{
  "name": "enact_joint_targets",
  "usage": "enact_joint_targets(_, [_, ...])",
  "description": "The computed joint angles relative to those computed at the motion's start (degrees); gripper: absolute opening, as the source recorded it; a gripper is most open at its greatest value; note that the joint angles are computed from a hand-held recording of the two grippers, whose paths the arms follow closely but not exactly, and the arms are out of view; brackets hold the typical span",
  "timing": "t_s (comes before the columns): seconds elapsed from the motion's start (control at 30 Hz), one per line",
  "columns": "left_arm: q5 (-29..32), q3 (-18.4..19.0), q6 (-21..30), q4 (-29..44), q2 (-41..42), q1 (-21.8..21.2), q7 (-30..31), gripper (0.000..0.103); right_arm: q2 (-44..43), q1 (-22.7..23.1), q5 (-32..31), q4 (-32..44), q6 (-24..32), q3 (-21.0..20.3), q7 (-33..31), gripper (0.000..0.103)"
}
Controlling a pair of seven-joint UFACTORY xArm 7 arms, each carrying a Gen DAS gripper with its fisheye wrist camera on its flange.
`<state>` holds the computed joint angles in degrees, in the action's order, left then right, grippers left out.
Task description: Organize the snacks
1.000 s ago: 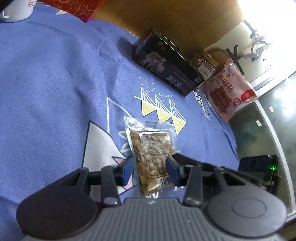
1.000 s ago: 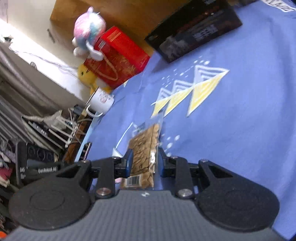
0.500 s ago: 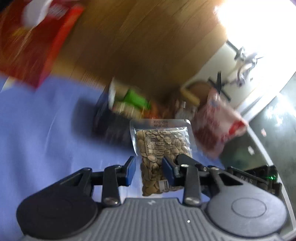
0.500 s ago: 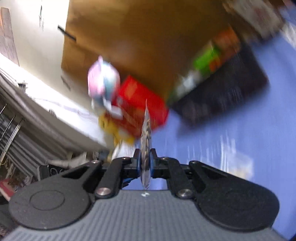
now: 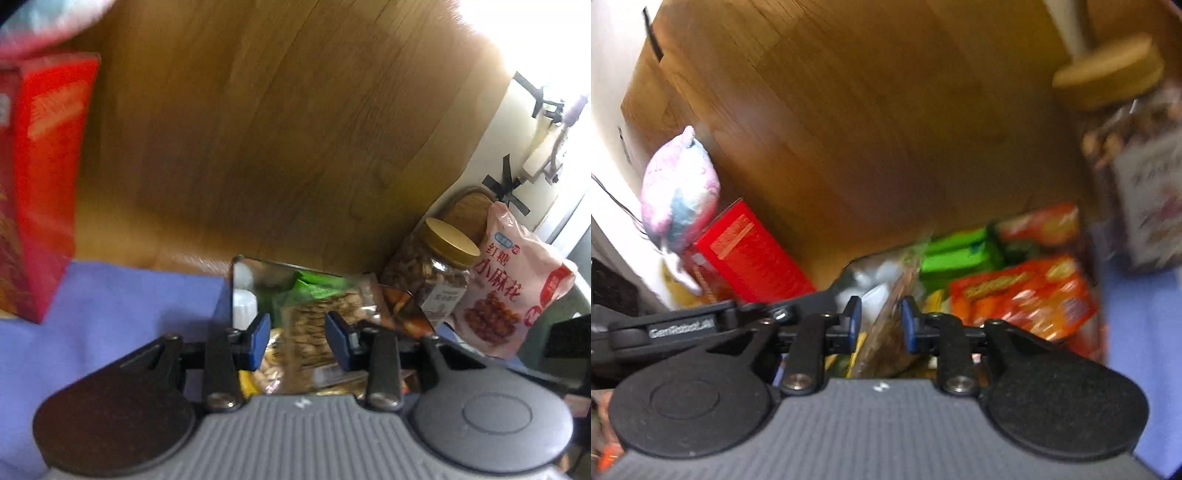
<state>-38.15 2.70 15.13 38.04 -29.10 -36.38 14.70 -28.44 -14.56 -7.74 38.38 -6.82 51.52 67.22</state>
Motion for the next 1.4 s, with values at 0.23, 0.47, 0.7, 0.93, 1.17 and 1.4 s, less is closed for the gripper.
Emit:
enact_joint_targets(0.23, [7.4, -6.2, 0.7, -6.8, -12.0, 2.6, -8.7, 0.038, -21.0, 10.8, 3.6, -9.7, 8.3, -3.4, 9.2, 0.03])
enact_joint_targets(0.47, [13.1, -13.1, 12.3, -15.3, -28.5, 1.1, -21.8, 0.039, -39.2, 28.3, 5.0, -10.0, 37.2, 2.6, 23.6, 0.035])
enact_joint_targets(0.7, [18.8, -25.1, 18.1, -21.0, -44.5, -2.7, -36.0, 0.061, -41.8, 38.3, 4.4, -3.3, 57.7, 7.0, 33.4, 0.039])
enact_joint_targets(0.93, [21.9, -32.5, 22.5, -21.0, -51.4, -9.3, -47.3, 0.08, -44.2, 41.5, 3.4, 2.0, 68.9, 8.8, 36.9, 0.047])
enact_joint_targets(1.17, [28.2, -34.8, 31.9, -18.2, -56.9, -12.0, -53.8, 0.08, -44.8, 41.2, 5.2, 4.3, 71.6, 9.5, 34.3, 0.056])
enact_joint_targets(1.4, [30.2, -37.0, 39.1, -16.6, -61.3, -13.1, -55.4, 0.082, -43.5, 39.7, 6.1, 7.2, 74.2, 10.7, 29.7, 0.064])
